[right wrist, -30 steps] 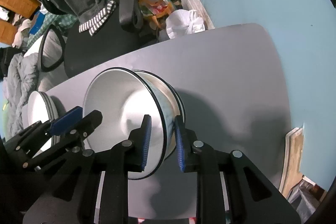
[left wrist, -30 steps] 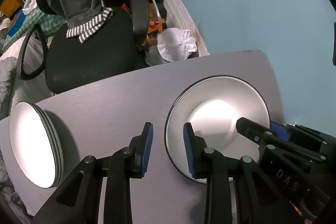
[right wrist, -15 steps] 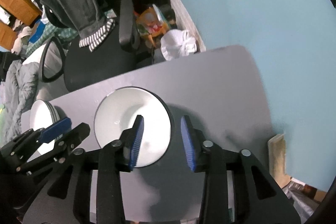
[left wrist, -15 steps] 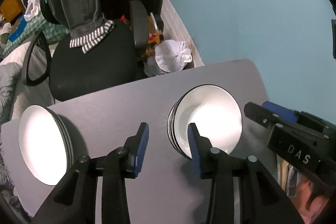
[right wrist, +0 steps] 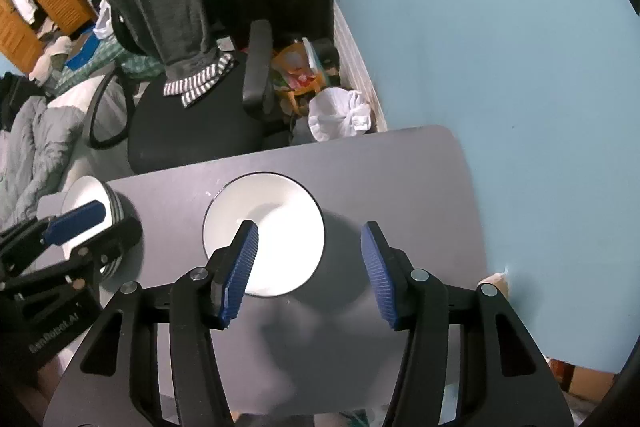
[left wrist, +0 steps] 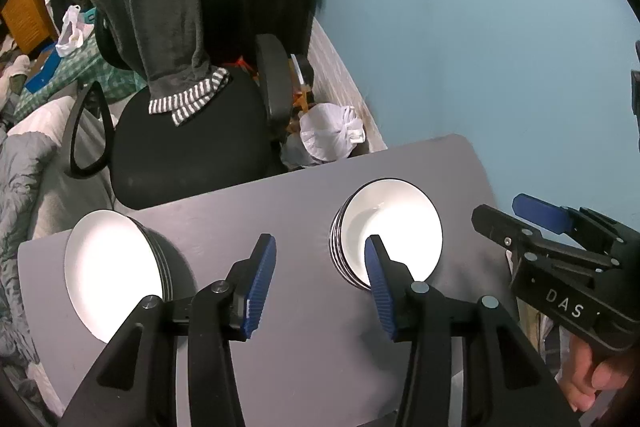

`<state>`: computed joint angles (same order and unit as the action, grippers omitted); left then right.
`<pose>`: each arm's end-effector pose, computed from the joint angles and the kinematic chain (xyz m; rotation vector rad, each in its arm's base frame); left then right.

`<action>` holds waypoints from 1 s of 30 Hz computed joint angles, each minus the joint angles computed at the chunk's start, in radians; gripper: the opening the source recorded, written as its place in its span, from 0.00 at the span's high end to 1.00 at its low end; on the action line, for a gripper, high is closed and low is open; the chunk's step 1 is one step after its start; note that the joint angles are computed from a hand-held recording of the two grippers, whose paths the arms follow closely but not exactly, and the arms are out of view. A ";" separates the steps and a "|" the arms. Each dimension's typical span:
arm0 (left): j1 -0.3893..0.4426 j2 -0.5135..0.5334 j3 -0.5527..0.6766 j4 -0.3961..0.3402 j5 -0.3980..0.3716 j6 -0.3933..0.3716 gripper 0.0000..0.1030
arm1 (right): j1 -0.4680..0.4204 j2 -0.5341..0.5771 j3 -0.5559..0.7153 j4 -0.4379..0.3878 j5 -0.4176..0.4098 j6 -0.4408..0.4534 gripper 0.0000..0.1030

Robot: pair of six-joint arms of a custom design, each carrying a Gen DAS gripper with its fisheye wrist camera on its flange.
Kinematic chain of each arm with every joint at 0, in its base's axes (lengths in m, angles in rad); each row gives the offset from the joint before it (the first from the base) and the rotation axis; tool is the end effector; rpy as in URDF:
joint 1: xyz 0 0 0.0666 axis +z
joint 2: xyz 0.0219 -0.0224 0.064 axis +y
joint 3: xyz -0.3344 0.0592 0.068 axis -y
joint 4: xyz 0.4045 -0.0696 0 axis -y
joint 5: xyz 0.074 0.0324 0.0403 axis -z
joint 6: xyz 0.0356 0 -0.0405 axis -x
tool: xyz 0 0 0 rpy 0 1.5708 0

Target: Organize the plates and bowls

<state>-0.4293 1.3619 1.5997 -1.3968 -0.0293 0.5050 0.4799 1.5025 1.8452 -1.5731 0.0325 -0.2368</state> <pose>0.4148 -0.1892 0.4666 -0.1126 2.7500 -0.2229 0.4303 0.2222 0.5014 -0.3328 2.7890 0.1266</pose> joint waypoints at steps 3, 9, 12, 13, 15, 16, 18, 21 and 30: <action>0.001 -0.012 -0.008 -0.007 0.000 0.002 0.50 | 0.003 -0.009 0.000 -0.002 0.000 0.004 0.45; 0.000 -0.051 -0.041 -0.009 -0.020 0.013 0.48 | 0.008 -0.041 -0.027 0.012 -0.009 -0.003 0.41; 0.004 -0.069 -0.054 -0.019 -0.018 0.019 0.48 | 0.008 -0.052 -0.040 0.013 -0.015 -0.007 0.41; 0.004 -0.075 -0.058 -0.022 -0.019 0.022 0.47 | 0.007 -0.054 -0.043 0.012 -0.015 -0.007 0.40; 0.004 -0.090 -0.071 -0.025 -0.020 0.033 0.42 | 0.006 -0.062 -0.052 0.009 -0.015 -0.011 0.40; 0.003 -0.098 -0.076 -0.026 -0.023 0.038 0.42 | 0.005 -0.067 -0.057 0.009 -0.017 -0.013 0.39; 0.000 -0.110 -0.085 -0.030 -0.030 0.049 0.41 | 0.005 -0.075 -0.065 0.005 -0.019 -0.019 0.39; -0.003 -0.121 -0.092 -0.044 -0.043 0.054 0.41 | 0.005 -0.088 -0.083 0.003 -0.022 -0.021 0.39; 0.014 -0.140 -0.114 -0.072 -0.027 0.082 0.40 | -0.013 -0.110 -0.120 -0.012 -0.052 -0.037 0.39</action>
<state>-0.4152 1.2222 1.4859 -1.4688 -0.0564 0.5867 0.4670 1.3926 1.7249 -1.5846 -0.0194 -0.2734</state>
